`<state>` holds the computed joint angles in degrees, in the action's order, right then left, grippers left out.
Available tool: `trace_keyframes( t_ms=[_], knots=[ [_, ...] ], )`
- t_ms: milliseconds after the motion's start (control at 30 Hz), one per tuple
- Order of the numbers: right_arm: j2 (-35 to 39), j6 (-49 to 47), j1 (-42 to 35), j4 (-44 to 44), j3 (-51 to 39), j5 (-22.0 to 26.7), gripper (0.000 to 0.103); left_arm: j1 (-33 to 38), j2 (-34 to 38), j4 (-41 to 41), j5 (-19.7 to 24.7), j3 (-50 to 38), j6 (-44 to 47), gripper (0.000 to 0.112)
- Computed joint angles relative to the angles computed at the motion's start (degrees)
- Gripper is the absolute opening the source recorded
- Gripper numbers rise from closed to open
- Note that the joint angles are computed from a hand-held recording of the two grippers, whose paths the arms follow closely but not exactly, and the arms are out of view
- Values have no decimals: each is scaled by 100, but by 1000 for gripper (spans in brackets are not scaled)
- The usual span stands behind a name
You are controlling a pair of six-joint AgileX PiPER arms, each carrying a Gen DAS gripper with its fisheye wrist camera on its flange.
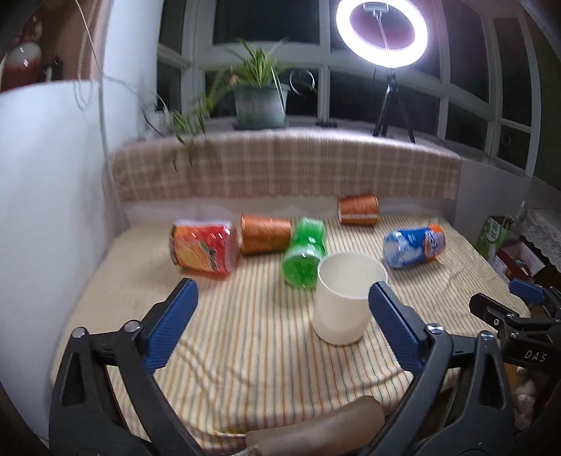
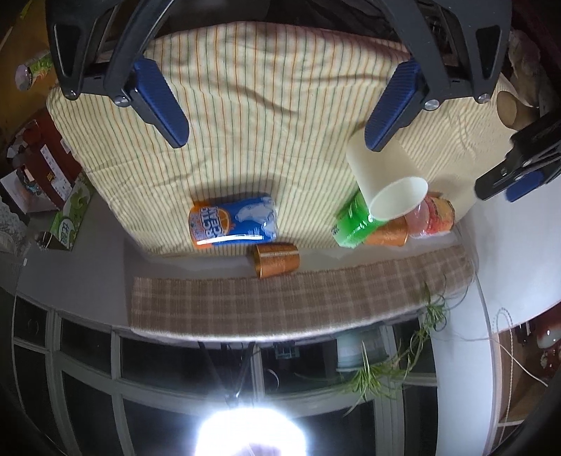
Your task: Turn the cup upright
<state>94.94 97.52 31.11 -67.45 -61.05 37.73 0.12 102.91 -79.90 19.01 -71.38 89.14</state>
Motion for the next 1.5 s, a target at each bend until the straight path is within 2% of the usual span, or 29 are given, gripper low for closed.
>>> trace_keyframes(
  t_ms=[67,133,333,733,1500],
  knots=[
    [3,148,54,-174,-5,78,103,-12,-147,-476,-86,187,503,100],
    [12,232,88,-266,-26,138,103,-7,-211,-498,-66,254,519,101],
    [24,326,138,-419,-50,186,103,-20,-279,-273,-39,324,294,101],
    [28,368,141,-465,-30,186,103,-52,-360,-482,-101,419,519,101],
    [53,250,102,-373,-40,85,103,113,-285,-322,-33,344,318,102]
  ],
)
